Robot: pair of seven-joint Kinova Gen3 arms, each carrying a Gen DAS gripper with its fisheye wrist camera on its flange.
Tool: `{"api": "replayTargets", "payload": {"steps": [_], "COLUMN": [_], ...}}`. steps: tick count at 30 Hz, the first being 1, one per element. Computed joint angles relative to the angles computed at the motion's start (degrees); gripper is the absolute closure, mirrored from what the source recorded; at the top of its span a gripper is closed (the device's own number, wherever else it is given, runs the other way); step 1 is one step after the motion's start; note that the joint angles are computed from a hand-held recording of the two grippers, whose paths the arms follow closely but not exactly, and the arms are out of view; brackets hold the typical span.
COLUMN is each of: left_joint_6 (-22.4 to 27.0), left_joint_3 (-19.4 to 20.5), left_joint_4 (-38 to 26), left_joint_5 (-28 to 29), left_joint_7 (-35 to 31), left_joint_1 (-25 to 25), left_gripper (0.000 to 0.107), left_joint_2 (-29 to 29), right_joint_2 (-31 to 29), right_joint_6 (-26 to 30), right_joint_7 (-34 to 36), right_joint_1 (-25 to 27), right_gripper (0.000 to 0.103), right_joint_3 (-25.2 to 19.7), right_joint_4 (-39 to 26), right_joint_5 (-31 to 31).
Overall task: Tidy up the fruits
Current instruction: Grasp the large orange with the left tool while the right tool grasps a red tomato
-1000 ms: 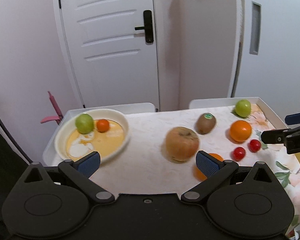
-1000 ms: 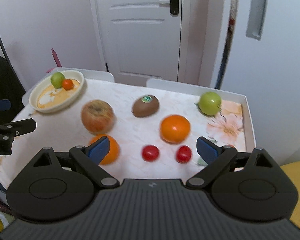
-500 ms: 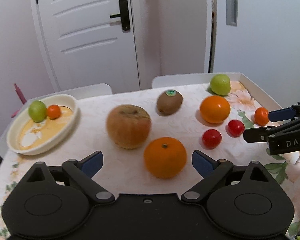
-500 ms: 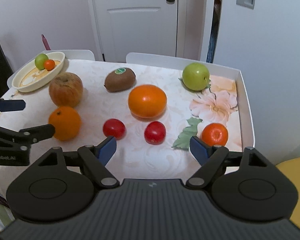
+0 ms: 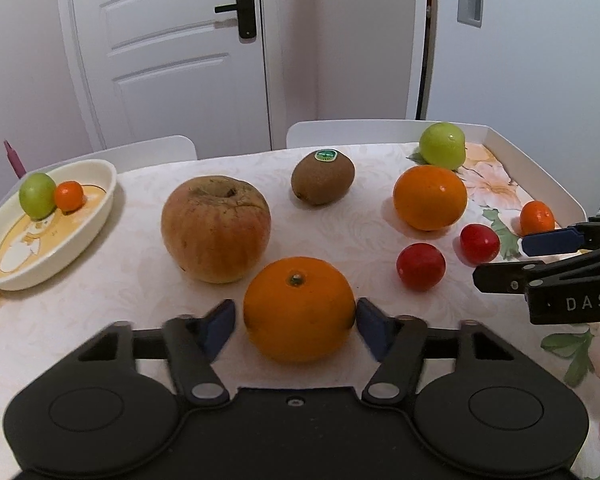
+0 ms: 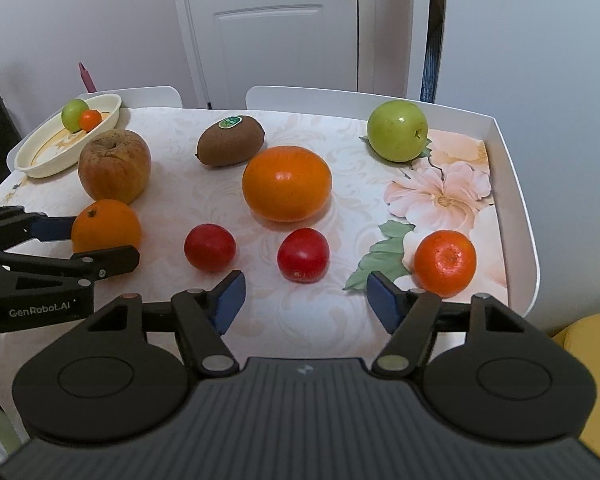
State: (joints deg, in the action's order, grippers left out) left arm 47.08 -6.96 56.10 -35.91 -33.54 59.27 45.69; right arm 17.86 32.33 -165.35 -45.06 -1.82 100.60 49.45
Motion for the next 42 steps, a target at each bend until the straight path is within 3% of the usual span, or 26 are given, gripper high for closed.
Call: {"api": "replayTargets", "payload": {"steps": [23, 26, 42], "left_joint_6": [-0.47, -0.47, -1.23], "left_joint_3": [-0.19, -0.07, -0.98], "left_joint_4": [4.24, 4.52, 10.25], "left_joint_5": [-2.96, -3.22, -8.29], "left_joint_7": [2.21, 2.32, 8.37], "left_joint_1": [0.85, 0.76, 2.36], "left_gripper": [0.044, 0.044, 0.044], "left_joint_2": [-2.08, -2.24, -7.09], "right_joint_2": [2.56, 2.84, 0.37], "right_joint_6": [-0.48, -0.14, 5.61], "right_joint_7": [1.05, 0.93, -2.02], "right_joint_1": [-0.54, -0.86, -2.36], "right_gripper": [0.048, 0.058, 0.058], "right_joint_3": [1.92, 2.19, -0.27], "right_joint_4": [-2.41, -2.73, -4.74], "right_joint_5": [-0.81, -0.44, 1.98]}}
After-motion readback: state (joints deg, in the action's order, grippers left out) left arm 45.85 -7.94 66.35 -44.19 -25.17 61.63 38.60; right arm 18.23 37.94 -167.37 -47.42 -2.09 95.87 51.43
